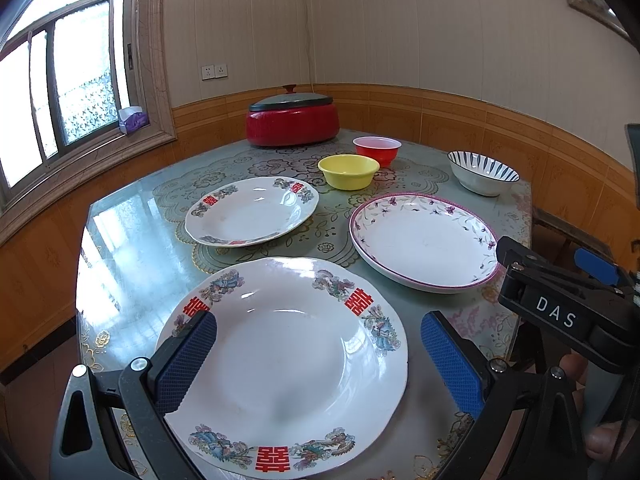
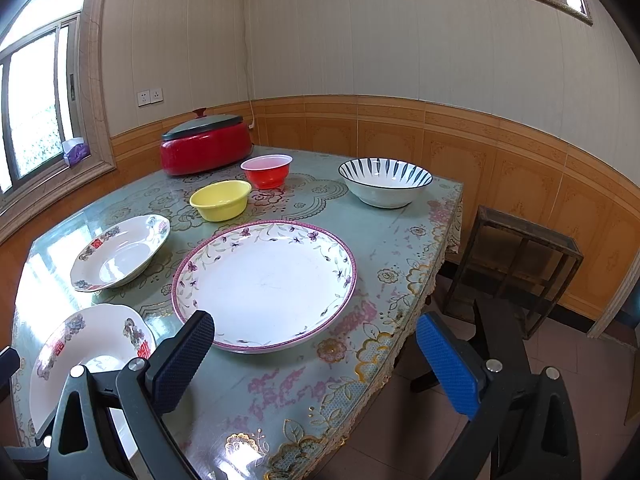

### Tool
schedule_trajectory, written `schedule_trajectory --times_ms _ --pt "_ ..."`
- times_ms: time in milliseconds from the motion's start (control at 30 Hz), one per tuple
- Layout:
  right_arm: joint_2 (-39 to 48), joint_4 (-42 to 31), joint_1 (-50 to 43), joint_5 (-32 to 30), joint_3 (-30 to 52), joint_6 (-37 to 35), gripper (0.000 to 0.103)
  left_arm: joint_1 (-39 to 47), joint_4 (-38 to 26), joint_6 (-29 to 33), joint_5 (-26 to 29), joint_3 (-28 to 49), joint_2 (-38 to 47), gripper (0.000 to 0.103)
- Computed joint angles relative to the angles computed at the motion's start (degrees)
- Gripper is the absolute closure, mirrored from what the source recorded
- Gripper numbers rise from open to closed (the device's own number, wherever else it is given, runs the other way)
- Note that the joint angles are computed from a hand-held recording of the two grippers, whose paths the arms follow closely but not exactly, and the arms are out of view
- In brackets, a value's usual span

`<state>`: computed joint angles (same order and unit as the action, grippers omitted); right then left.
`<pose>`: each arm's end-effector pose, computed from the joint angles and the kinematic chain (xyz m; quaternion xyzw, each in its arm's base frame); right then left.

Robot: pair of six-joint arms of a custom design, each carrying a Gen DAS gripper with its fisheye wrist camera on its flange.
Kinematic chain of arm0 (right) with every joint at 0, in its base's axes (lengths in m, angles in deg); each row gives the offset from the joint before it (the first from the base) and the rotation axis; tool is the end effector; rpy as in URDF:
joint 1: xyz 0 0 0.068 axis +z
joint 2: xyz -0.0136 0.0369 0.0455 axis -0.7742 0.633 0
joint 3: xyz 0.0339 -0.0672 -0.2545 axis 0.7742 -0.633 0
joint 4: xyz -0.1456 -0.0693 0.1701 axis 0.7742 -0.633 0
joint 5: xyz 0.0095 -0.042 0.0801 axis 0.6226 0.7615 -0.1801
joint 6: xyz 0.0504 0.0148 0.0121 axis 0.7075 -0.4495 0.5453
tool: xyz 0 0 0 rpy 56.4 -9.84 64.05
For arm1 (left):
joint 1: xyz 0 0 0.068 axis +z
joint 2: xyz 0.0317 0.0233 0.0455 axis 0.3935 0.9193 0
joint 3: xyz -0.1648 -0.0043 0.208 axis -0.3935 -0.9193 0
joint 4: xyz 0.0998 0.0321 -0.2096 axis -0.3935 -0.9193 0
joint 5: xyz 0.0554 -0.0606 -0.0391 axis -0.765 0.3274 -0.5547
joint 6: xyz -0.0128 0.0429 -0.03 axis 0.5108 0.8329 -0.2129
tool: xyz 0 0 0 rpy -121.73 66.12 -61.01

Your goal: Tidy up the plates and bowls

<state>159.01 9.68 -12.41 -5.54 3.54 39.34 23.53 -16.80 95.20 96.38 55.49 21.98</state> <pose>0.1737 0.1021 0.1796 0.2792 0.8433 -0.1198 0.4433 0.2233 -0.0115 0.1631 0.2225 0.8647 -0.0932 0.4406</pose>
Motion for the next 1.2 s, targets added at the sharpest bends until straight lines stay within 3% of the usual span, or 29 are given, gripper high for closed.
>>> schedule_trajectory --times_ms 1000,1100,1200 --pt "-1.4 1.1 -0.7 -1.2 -2.5 -0.2 0.0 -1.3 -0.6 0.1 -0.1 -0.3 -0.2 0.0" --pt "-2.5 2.5 -2.0 -2.2 -3.6 -2.2 0.0 -1.5 -1.4 0.4 0.5 0.2 0.1 0.0" --pt "-7.7 7.7 -5.5 -5.9 -7.2 -10.1 0.0 -0.2 -5.1 1.4 5.7 2.8 1.8 0.0"
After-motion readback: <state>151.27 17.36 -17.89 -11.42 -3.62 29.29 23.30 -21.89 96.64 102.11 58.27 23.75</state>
